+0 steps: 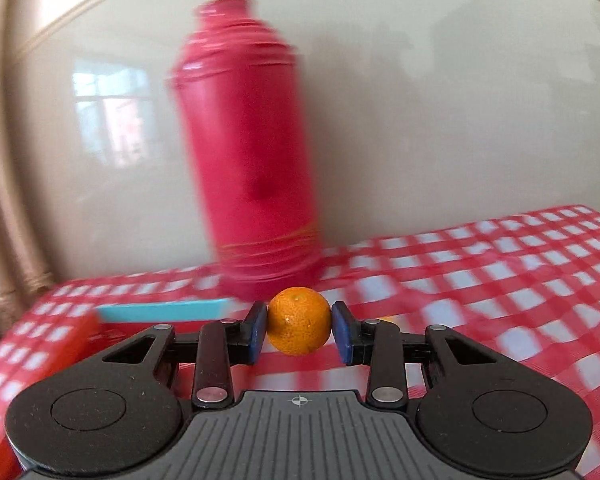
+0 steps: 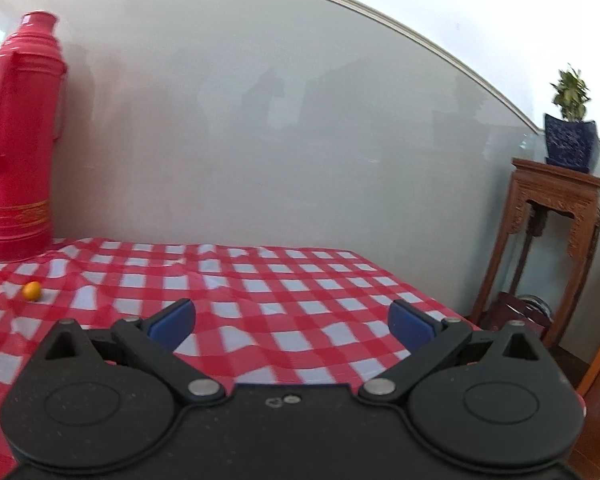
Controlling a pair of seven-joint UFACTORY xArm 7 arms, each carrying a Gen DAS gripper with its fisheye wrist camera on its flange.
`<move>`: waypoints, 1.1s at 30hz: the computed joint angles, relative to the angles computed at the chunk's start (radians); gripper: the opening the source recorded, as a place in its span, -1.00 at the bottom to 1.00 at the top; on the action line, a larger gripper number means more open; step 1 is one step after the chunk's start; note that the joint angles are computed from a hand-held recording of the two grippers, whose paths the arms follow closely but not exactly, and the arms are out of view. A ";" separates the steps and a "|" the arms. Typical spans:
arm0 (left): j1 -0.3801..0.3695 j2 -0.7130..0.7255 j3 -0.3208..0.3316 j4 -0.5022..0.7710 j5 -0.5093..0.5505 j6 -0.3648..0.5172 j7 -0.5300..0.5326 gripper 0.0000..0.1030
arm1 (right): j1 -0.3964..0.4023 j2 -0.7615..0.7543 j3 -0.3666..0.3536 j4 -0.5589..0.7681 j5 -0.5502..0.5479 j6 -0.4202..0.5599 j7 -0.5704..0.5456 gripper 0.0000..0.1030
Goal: Organize fruits
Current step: 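Carry the mandarin with the left tool and release it into the box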
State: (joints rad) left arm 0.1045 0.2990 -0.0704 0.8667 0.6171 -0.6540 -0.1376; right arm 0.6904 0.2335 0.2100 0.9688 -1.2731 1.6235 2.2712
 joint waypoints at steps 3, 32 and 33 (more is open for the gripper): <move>0.029 0.002 0.031 0.008 -0.031 0.013 0.007 -0.31 | 0.008 0.028 -0.001 0.034 -0.031 -0.010 -0.027 0.89; 0.206 0.003 0.106 -0.054 -0.162 -0.084 0.002 0.86 | -0.038 0.203 -0.127 0.322 -0.232 -0.606 -0.153 0.88; 0.207 0.008 0.113 -0.053 -0.170 -0.091 0.005 0.87 | -0.046 0.212 -0.134 0.337 -0.227 -0.627 -0.162 0.85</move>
